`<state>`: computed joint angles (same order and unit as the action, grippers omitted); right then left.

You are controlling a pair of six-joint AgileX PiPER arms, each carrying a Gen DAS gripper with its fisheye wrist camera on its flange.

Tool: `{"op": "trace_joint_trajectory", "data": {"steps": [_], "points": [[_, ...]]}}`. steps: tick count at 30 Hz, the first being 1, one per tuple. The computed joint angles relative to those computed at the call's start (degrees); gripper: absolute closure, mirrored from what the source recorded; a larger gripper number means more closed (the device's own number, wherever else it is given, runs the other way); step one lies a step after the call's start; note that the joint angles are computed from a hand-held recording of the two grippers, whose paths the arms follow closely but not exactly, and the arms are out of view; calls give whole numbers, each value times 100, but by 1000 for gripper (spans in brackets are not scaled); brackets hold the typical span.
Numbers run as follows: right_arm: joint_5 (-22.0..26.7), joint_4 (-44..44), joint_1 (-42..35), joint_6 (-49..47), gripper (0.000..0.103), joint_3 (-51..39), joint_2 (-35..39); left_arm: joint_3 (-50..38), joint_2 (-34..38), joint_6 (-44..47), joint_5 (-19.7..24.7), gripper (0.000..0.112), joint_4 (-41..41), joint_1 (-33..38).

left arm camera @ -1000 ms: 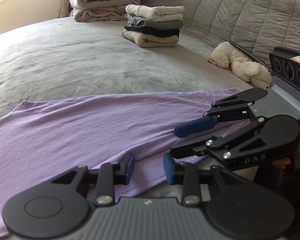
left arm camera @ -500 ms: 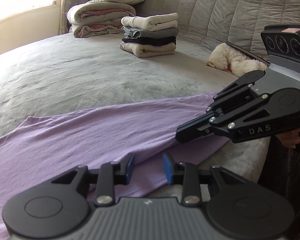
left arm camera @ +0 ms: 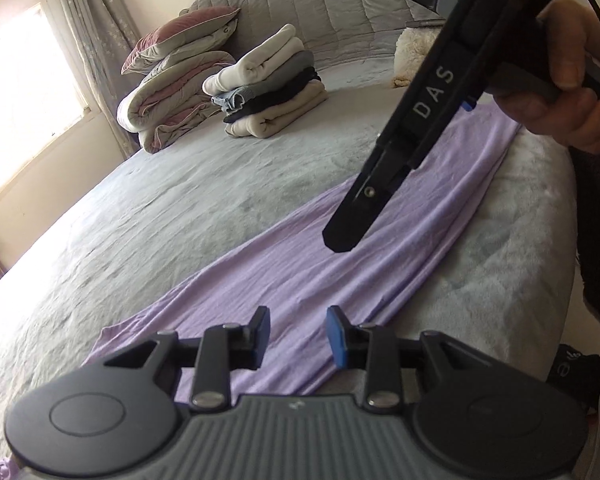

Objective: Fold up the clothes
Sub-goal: 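Pinch the lavender strip edge with the right gripper while the left gripper hovers beside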

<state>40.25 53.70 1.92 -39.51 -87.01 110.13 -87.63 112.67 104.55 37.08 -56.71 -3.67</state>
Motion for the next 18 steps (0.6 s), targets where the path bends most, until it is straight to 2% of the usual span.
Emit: {"op": "trace_joint_trajectory", "data": {"steps": [2,6,8,12,18], "points": [[-147,-131,45,23,102,103,-66,-89,11,-181,193,80,106,91],[-527,-477,182,129,89,332,-180,-519,174,-828,1012,78,275,408],[-626,-571,236,86,89,463,-245,-684,266,-1100,1294,77,380,523],[-1066,-972,479,96,89,868,-439,-737,361,-1351,1410,76,641,598],[-2064,-2781,1007,1066,87,1657,-830,-589,263,-1295,1324,76,491,573]]}}
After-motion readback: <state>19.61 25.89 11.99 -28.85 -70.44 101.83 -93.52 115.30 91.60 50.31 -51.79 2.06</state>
